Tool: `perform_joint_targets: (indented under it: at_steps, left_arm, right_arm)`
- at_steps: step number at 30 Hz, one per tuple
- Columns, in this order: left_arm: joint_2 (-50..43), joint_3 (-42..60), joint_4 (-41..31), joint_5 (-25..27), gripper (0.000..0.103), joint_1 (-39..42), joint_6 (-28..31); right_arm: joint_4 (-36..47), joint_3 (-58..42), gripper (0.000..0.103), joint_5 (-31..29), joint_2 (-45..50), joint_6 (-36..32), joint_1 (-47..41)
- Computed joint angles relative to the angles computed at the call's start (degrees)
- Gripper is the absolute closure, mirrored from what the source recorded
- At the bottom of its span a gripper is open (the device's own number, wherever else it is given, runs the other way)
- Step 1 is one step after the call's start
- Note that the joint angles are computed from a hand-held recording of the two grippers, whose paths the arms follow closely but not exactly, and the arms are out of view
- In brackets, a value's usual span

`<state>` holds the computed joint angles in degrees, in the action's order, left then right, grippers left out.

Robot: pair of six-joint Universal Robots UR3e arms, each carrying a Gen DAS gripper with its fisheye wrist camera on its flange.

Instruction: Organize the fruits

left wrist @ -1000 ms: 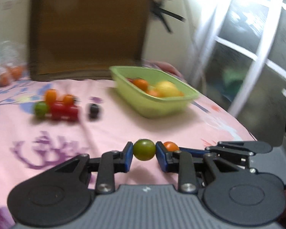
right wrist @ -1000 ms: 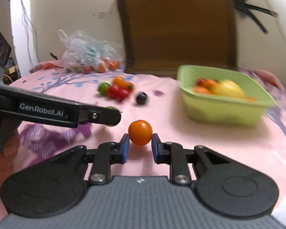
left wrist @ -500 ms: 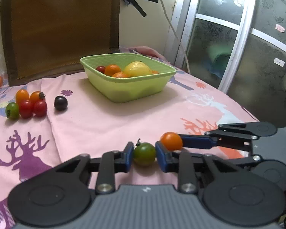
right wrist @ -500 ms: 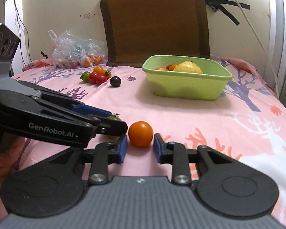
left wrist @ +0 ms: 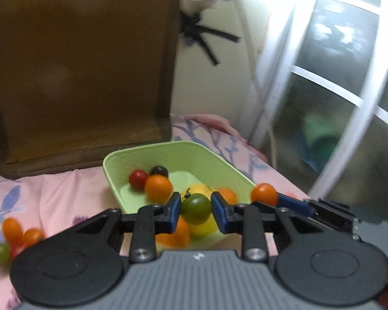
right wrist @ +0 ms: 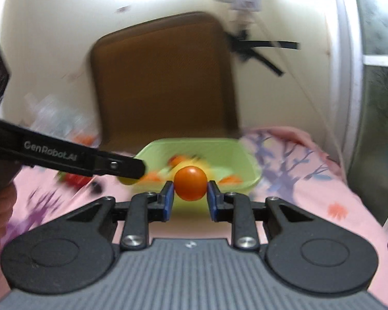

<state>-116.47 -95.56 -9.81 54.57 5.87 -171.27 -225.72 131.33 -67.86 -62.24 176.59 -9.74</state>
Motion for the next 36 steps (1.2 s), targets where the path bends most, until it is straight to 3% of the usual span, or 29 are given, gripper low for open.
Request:
perform_joint_targets:
  at_steps: [6, 8, 10, 12, 15, 18, 21, 24, 27, 33, 36]
  left_arm:
    - [-12.0, 17.0, -7.5, 4.9, 0.074, -3.0, -4.9]
    - [-13.5, 18.3, -6.4, 6.0, 0.059, -3.3, -6.4]
    - [-14.1, 18.3, -5.6, 5.2, 0.052, -2.9, -7.6]
    - [-12.8, 16.3, -5.0, 4.6, 0.052, -1.8, -8.2]
    - [-6.8, 7.1, 0.0, -0.4, 0.052, 2.8, -7.7]
    - [1.8, -5.4, 5.5, -6.0, 0.052, 10.8, -5.0]
    - [9.5, -15.5, 6.6, -9.2, 0.052, 20.3, 0.0]
    - [14.3, -20.9, 4.4, -6.3, 0.053, 26.4, 5.9]
    - [15.5, -24.2, 2.4, -6.6, 0.053, 30.6, 10.6]
    - [10.2, -24.3, 4.9, -8.0, 0.053, 30.4, 14.5]
    - [7.3, -22.4, 2.6, -9.3, 0.053, 30.0, 17.7]
  right_arm:
    - [12.7, -17.2, 0.071, -1.8, 7.9, 2.9, -0.5]
    - [14.1, -20.3, 0.066, -1.4, 10.3, 4.0, -0.5]
    - [11.3, -21.0, 0.061, -2.3, 12.3, 4.7, -0.3]
    - [9.3, -20.3, 0.059, -1.4, 12.8, 4.5, -0.8]
    - [6.2, -18.6, 0.059, -0.4, 12.8, 5.7, -1.4]
    - [2.2, -16.1, 0.059, 0.8, 12.4, 7.0, -2.2]
    - [-1.5, -12.5, 0.059, 3.6, 10.3, 9.0, -3.1]
    - [-2.2, -9.3, 0.059, 9.1, 7.2, 7.4, -2.9]
    - [4.1, -9.2, 0.059, 13.0, 4.4, 2.5, 0.9]
    - [20.4, -22.1, 0.059, 4.2, 7.7, -3.4, 16.0]
    - [28.6, -31.4, 0.060, -0.2, 11.6, -4.1, 20.7]
